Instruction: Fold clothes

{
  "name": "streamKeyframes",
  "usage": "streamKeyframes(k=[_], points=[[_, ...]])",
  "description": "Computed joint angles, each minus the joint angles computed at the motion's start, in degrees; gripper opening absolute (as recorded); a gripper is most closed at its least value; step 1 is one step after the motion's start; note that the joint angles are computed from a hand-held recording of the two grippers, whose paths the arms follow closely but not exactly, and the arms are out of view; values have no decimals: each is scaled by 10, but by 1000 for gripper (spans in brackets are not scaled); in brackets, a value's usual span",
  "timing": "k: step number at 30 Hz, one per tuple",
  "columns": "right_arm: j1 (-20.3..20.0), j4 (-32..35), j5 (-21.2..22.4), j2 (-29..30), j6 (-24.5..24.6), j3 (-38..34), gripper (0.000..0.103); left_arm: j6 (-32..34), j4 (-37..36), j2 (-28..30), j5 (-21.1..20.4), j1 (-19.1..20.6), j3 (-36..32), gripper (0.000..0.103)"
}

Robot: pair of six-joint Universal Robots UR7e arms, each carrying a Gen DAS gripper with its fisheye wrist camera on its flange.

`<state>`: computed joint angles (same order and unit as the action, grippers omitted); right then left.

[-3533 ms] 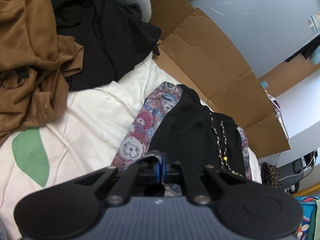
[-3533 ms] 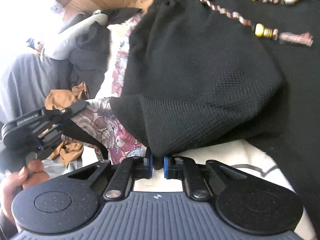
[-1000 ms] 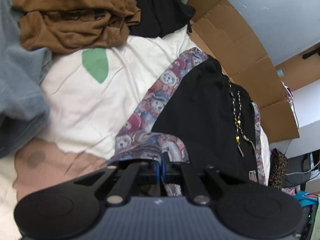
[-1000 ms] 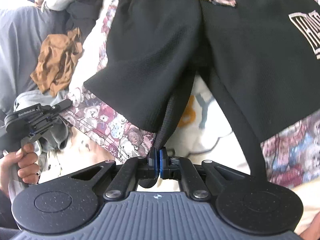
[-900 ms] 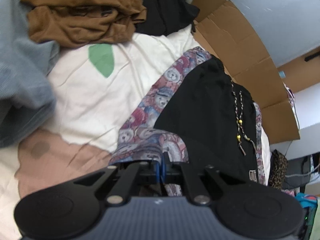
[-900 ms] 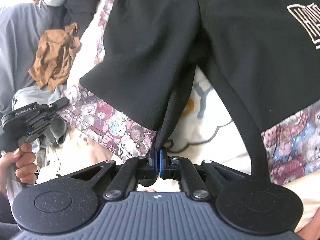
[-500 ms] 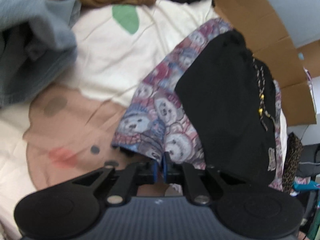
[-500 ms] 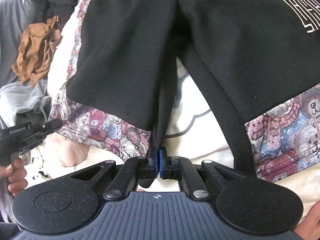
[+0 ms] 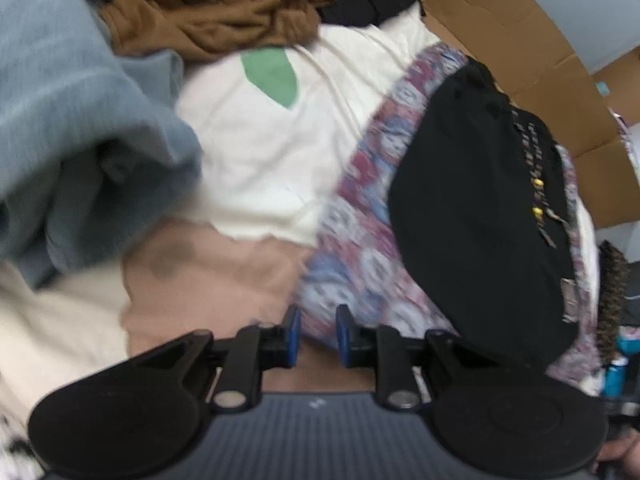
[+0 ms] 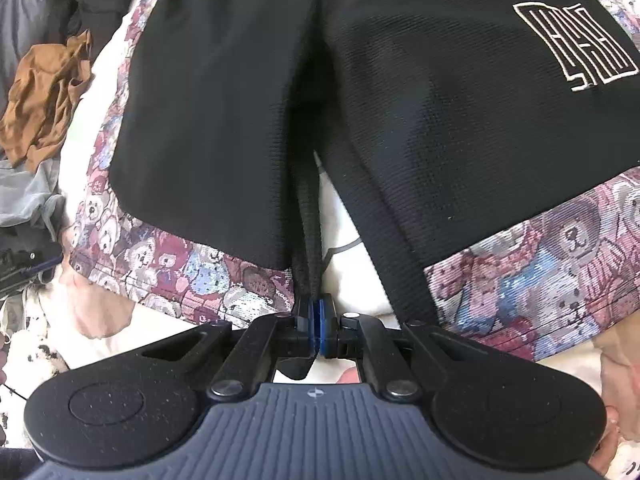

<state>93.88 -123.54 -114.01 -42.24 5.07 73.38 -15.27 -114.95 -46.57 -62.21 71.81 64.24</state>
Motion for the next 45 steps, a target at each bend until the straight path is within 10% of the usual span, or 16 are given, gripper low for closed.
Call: streamKeyframes(k=[22,30,33,45], points=[[-3,-13,4,1,22,6,0,22,-17,37,29,-2,8,33],[-5,-12,7,2,19,4,0,20,-57,11,53,-9,28,29],[-5,-14,7,2,19,5,0,15,-42,19,68,-5,14,13],[-5,-15,8,2,17,7,0,28,-35,29,56,-5,17,16]])
